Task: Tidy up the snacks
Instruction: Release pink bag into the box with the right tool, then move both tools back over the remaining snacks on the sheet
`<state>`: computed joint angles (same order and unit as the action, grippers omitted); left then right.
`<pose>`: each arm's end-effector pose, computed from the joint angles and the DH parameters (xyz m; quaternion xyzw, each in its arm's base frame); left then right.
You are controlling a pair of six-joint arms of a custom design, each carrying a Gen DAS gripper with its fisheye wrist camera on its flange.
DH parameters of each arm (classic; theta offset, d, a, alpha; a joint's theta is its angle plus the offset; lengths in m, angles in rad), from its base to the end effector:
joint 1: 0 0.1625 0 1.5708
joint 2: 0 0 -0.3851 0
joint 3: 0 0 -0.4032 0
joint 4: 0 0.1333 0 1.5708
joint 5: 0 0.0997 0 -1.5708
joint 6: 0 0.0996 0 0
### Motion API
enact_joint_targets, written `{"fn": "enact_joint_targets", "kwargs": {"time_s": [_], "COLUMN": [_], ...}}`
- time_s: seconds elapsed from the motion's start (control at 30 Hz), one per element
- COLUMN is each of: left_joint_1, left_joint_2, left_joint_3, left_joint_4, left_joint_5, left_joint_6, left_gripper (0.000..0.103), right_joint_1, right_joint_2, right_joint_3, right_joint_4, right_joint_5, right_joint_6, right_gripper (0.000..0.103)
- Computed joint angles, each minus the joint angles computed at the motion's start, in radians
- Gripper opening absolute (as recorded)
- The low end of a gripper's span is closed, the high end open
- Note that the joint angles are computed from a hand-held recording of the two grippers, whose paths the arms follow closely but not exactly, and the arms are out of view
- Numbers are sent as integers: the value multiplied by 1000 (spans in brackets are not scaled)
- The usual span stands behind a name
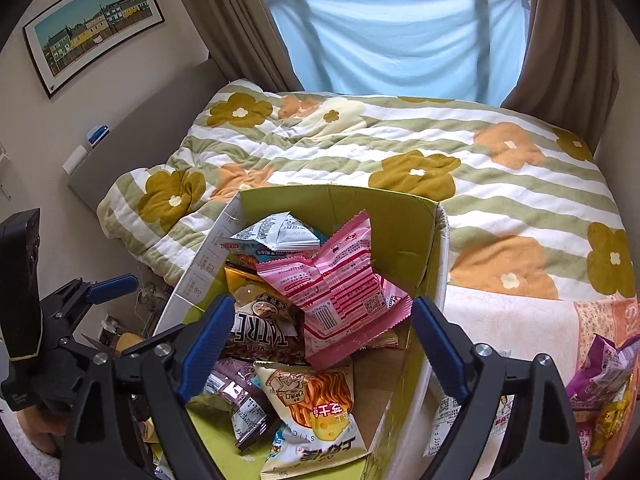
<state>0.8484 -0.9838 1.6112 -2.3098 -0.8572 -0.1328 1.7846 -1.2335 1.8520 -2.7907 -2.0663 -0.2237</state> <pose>-0.2790 -0.6168 0.1827 0.2532 0.9009 -0.1922 0.2957 0.2087 -0.5561 0.2763 0.1300 -0.9197 0.2860 0.2356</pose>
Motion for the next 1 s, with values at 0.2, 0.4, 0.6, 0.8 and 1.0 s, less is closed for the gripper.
{"fn": "enact_joint_targets", "kwargs": {"time_s": [0.2,0.4,0.6,0.8,1.0], "left_joint_1": [-19,-46,-98,-164,-227], "left_joint_2": [-29,-20,25,132,308], "left_joint_3": [36,55,54,-8,-131], "left_joint_4": [-44,-86,-115,-94,-58], "left_joint_5": [-37,-105,-147,-156,-196], "left_joint_6": [39,93,96,44,-49], "left_gripper": [102,102,102,102,102], "right_joint_1": [32,44,15,-61,-220], "right_joint_2": [-54,-145,-277,-471,-688], "right_joint_3": [64,155,238,304,344], "right_joint_4": [-73,-132,-147,-68,72], "right_joint_5": [-47,-114,-133,-127,-58], "right_joint_6": [22,53,53,-24,-148], "right_gripper": [88,88,88,88,88]}}
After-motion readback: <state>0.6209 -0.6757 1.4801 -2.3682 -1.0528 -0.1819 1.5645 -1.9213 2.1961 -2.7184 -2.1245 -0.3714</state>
